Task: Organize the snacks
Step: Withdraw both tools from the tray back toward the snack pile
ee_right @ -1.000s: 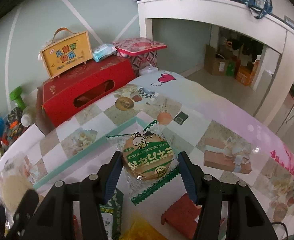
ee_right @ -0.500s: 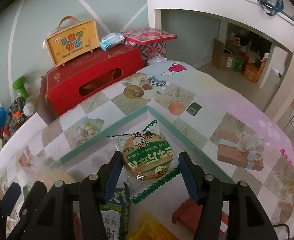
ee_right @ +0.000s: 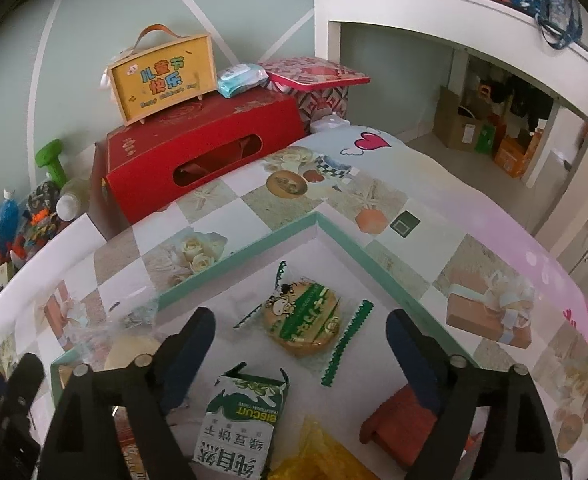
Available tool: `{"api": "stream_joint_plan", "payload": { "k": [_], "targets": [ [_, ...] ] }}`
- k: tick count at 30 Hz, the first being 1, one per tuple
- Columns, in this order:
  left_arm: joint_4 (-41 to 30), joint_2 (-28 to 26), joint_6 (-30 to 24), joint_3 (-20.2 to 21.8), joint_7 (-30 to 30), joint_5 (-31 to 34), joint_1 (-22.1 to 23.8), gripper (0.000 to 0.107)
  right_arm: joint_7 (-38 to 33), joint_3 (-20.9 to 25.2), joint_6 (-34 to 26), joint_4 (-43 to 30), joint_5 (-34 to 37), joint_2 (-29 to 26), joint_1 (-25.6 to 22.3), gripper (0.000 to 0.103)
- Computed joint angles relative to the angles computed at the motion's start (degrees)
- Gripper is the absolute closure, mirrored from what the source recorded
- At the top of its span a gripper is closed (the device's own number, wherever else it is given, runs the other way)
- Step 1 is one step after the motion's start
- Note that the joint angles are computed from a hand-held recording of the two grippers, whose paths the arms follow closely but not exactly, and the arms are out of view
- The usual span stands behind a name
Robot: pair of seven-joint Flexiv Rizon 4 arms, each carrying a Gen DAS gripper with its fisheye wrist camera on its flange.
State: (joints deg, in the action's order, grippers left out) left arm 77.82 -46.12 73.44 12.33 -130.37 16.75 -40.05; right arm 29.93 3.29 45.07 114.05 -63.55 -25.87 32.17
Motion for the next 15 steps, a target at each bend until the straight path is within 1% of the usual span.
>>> {"api": "stream_joint_plan", "payload": {
  "k": [3,8,9,10,12,15],
  "targets": [
    [0.6,0.4,-1.3,2.4,-2.8,0.6,-0.8,0.026,-0.8,0.0,-0.4,-0.5,0.1,-0.3,0.2,0.01],
    [1.9,1.5,-3.0,3.9,-7.5,2.3,-0.7,0.025,-1.1,-0.2,0.1,-1.0,-0.9,-0.6,0.5,0.01],
    [2.2,1.7,-3.7,4.2,-8.4,2.8,-0.6,0.018,-1.2,-0.2,0.0,-1.1,-1.0,-0.7,0.6,0.007],
    [2.2,1.9,-4.3,4.2,-9.0,3.3,-0.5,0.009,-1.4,-0.2,-0.3,-1.4,-1.0,-0.8,0.8,0.0],
    [2.9,2.7,-5.5,5.3,-11.6,4.9,-0.7,0.008,-1.6,-0.3,-0.6,-1.8,-1.4,-1.0,1.1,0.0],
    [4.2,3.9,-6.0,5.6,-14.7,7.2,-0.2,0.008,-1.3,-0.4,0.3,-2.0,-2.3,-1.2,1.1,0.0]
  ]
}}
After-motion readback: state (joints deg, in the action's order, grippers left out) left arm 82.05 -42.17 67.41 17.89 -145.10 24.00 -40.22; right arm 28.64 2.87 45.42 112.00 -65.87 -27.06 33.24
